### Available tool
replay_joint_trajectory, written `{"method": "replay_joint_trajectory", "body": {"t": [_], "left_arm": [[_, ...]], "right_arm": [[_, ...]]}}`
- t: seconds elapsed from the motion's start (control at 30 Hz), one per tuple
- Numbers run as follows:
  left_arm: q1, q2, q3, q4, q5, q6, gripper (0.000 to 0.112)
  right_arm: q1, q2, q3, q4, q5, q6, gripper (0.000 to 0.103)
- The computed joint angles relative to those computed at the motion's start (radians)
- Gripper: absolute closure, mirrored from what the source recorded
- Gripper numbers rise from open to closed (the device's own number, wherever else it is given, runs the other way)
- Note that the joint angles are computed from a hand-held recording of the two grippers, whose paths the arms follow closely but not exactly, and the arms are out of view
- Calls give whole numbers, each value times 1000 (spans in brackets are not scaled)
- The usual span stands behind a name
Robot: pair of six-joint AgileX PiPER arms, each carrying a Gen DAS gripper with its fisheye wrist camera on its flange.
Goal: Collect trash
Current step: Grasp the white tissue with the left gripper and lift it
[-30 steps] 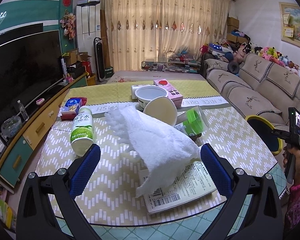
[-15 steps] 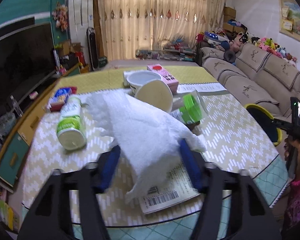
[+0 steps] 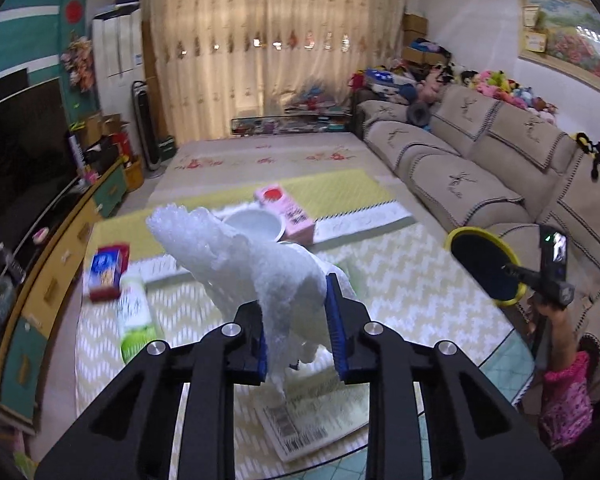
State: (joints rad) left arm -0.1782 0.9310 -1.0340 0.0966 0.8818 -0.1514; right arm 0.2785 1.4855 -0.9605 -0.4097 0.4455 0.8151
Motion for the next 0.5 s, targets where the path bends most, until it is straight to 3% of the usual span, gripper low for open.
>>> {"method": "replay_joint_trajectory", "body": {"t": [0.1, 0.3, 0.37, 0.4, 0.5], "left_arm": [[39, 50, -85, -98, 45, 111, 81], [-49, 117, -87, -112, 34, 93, 78], [-57, 129, -70, -141, 26, 107, 64], [-67, 133, -62, -137, 22, 99, 51], [-108, 125, -35, -85, -2, 60, 50]], "right_arm": [[-8, -10, 11, 11, -10, -7, 72], [-20, -10, 17, 45, -20, -49, 72], [-22, -8, 14, 53, -17, -60, 72], [-22, -8, 13, 55, -16, -64, 72], [-16, -6, 10, 47, -15, -54, 72]]}}
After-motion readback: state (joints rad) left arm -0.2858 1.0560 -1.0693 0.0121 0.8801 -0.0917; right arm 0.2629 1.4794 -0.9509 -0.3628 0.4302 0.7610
